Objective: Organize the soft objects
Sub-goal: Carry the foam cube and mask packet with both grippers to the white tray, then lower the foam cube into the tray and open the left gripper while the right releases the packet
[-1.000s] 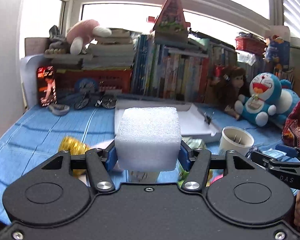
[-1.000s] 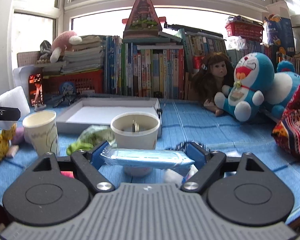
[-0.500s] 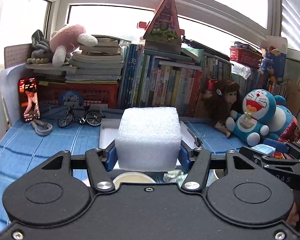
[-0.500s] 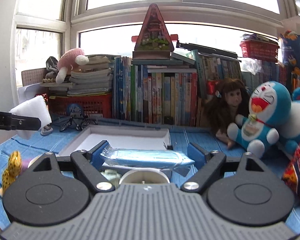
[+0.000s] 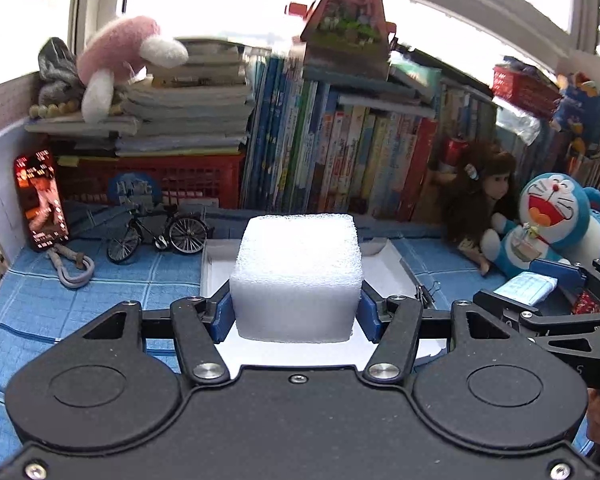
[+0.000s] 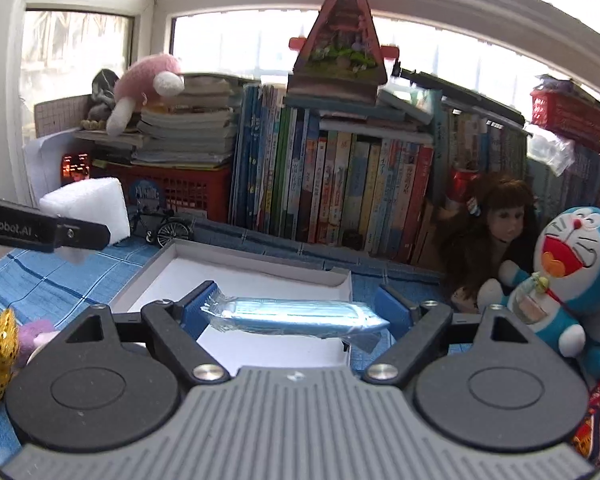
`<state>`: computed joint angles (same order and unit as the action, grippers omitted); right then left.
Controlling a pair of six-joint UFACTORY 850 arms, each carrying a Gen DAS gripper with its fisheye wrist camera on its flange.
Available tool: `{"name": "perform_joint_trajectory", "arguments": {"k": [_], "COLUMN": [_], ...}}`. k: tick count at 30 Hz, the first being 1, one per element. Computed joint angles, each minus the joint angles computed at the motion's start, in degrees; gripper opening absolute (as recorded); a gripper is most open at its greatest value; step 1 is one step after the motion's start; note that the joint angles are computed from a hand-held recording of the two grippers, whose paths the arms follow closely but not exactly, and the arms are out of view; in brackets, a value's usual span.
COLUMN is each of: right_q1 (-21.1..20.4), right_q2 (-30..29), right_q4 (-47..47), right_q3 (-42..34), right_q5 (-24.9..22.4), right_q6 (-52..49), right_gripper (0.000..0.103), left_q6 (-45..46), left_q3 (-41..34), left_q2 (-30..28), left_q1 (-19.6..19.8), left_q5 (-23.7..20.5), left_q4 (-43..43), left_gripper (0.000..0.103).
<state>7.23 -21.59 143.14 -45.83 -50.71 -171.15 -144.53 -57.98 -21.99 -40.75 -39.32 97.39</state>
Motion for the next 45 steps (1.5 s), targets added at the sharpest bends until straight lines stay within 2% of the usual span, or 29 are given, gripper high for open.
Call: {"name": "perform_joint_trajectory", "arguments": {"k": [5,9,12,14,20,26,32,37,41,45], "right_q1": [1.25,2.76,3.61,4.13,6.48,8.83,10.48,11.35,11.89,12.0], "right_q2": [-2.65,-5.22,-7.42,-8.95,-12.73,-15.32,-17.5,-18.76,-19.67,-20.39], "right_q4": [-3.72,-4.3,-6.46,-8.47,-10.06,-11.22,-16.39,-20.3,-19.93,-25.83], "right_q3": [-6.63,-11.41,-14.66,-16.66,-21.27,-24.91,-28.2,-30.02,-31.11,-32.06], "right_q5": [8.13,14.88,18.53,20.67,26.8,31.39,35.86,37.84,39.74,40.57], "right_q6": [8.39,11.91,16.21,19.65,22.55,24.22,30.82,35.19,34.61,40.46], "right_gripper": [0.085,0.085,0.085,0.085,0.085,0.086,0.086,0.086,0.087,0.088], "left_q6": [5.98,18.96,26.27,27.63,36.66,45.49,49.62,51.65,53.15,53.47], "left_q3": [-4.91,-9.22,-11.99,-12.96,-16.55,-19.94,-21.59,-22.27,-22.78,-23.02], "left_q2": [-3.24,-6.63,-9.31,-10.68,-14.44,-17.28,-18.97,-19.78,-20.42,-20.83], "left_q1": [4.51,7.93,9.57,10.07,11.76,13.0,14.07,14.77,15.09,15.3], "left_q5": [7.59,12.5,12.69,12.73,14.54,14.21,14.78,15.03,15.18,15.37], "left_q4": [-6.15,-18.98,-26.06,-27.47,-35.66,-42.72,-46.86,-48.76,-50.3,-50.62], "left_gripper": [0.057,0.057,0.057,0.057,0.057,0.057,0.057,0.057,0.057,0.057]}}
